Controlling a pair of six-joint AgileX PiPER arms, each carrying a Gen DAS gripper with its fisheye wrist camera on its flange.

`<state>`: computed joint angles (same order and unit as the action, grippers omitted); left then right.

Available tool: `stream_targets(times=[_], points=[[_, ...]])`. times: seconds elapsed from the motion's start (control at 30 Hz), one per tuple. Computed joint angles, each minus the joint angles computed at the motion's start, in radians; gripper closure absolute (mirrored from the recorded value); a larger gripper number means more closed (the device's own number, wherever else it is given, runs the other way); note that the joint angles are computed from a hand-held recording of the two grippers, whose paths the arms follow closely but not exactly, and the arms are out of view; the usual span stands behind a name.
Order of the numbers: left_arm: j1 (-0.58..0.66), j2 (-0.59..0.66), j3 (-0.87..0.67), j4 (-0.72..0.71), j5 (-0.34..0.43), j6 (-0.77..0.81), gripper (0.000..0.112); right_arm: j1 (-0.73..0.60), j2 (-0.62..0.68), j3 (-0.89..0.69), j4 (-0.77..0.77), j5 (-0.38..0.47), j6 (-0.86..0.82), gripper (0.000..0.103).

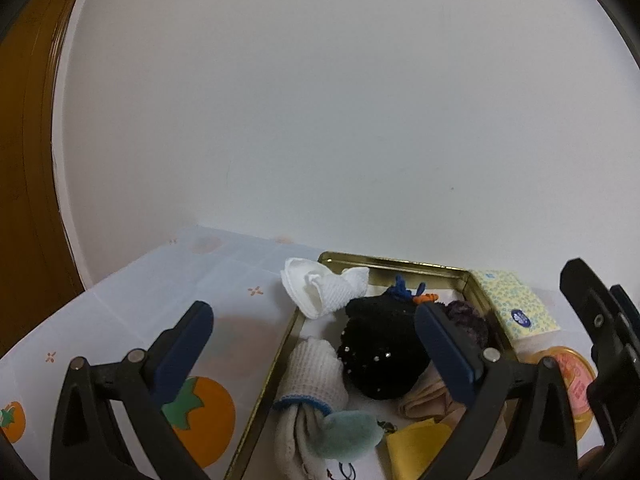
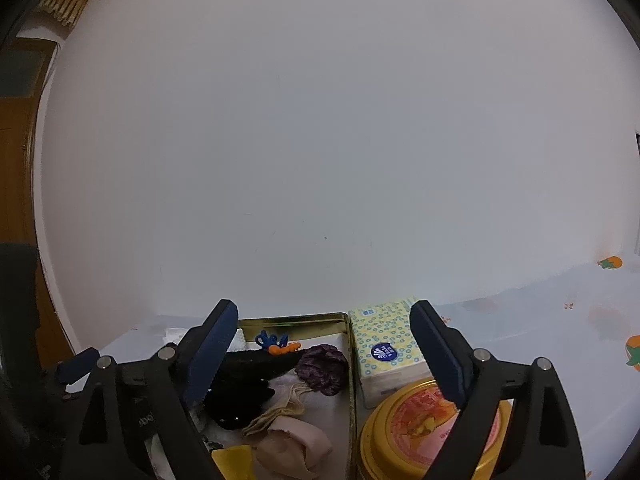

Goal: Organize soft objects

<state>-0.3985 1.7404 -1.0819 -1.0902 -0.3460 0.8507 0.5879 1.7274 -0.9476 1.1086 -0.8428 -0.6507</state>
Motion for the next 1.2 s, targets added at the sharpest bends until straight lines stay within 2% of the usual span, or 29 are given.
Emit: stream_targets(times=[0.07, 0.2, 0.3, 0.47, 0.57, 0.77, 1.2], points=[[-0.012, -0.016, 0.039, 0.101, -0.040, -0.094, 0.010, 0.016, -0.003, 0.013, 0.000, -0.026, -0.004, 0.013], [-0.024, -0.023, 0.083, 0.193, -0.101, -0.184, 0.010, 0.031, -0.010, 0.030, 0.014, -0.034, -0.026, 0.013], [-0.032, -0.033, 0.111, 0.227, -0.124, -0.222, 0.010, 0.053, -0.022, 0.055, 0.018, -0.049, -0.029, 0.013], [-0.058, -0.051, 0.149, 0.224, -0.170, -0.199, 0.010, 0.115, -0.049, 0.105, 0.026, -0.134, -0.038, 0.013], [-0.062, -0.073, 0.185, 0.254, -0.199, -0.236, 0.010, 0.124, -0.057, 0.120, 0.032, -0.141, -0.036, 0.012], [-0.058, -0.108, 0.231, 0.280, -0.205, -0.275, 0.010, 0.125, -0.080, 0.152, 0.036, -0.133, -0.016, 0.011], [-0.082, -0.130, 0.260, 0.279, -0.212, -0.256, 0.010, 0.144, -0.112, 0.194, 0.041, -0.170, 0.011, 0.011]])
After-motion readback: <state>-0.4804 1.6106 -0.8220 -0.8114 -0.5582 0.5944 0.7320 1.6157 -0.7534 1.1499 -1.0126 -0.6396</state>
